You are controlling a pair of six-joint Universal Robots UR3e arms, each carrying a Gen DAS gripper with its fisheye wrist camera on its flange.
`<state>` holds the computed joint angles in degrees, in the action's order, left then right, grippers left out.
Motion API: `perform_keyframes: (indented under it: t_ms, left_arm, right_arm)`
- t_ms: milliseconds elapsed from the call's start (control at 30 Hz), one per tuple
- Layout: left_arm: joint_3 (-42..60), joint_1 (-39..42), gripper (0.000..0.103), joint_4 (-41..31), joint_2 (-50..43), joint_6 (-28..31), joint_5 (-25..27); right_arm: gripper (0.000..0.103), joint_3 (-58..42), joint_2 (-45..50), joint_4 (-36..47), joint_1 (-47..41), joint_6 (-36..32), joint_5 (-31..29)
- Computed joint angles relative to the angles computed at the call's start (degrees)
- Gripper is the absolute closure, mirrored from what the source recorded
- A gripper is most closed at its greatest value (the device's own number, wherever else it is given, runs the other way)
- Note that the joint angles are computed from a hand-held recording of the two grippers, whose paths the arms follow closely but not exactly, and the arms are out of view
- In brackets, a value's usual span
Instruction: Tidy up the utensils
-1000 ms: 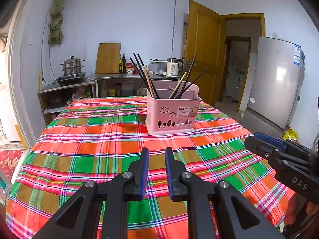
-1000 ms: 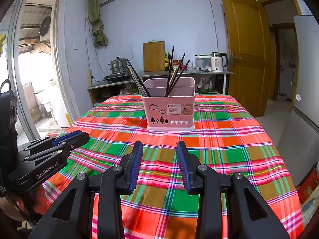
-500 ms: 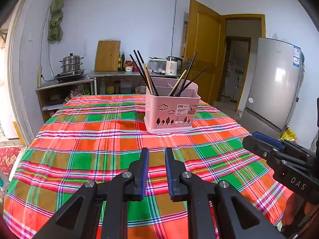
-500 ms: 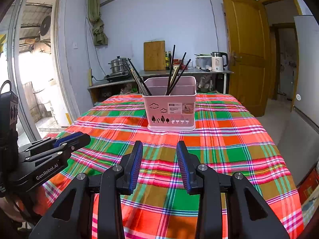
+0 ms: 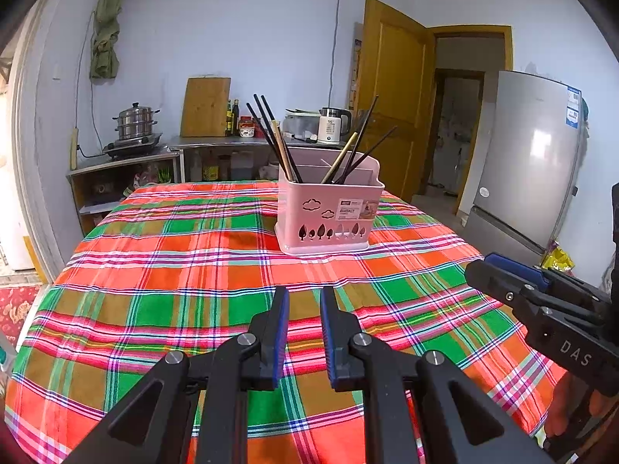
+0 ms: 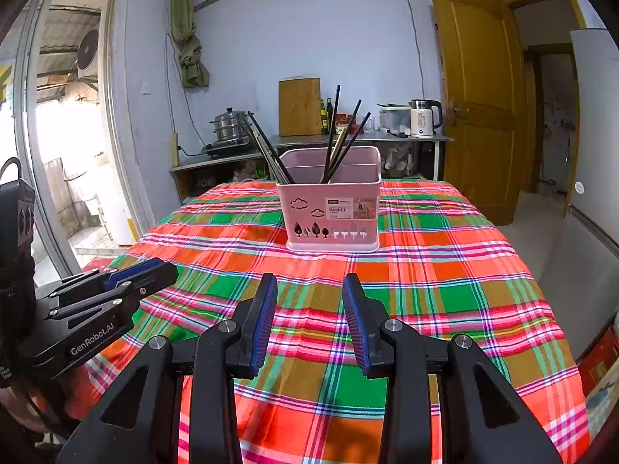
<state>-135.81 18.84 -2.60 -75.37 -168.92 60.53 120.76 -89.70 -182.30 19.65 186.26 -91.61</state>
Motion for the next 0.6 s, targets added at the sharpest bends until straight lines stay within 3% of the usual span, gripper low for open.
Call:
perform_keyframes:
  t_ms: [367, 600]
  left_arm:
    - [-0.52, -0.16, 0.087, 0.26, 0.34, 0.31, -0.24]
    - [-0.68, -2.43, 0.087, 1.98, -0.30, 0.61, 2.99]
  right_arm:
    - [0.067, 0.03, 0.19, -0.03, 0.18, 0.26, -0.21]
    - [0.067, 0.05, 0.28, -0.04, 0.20, 0.32, -0.53]
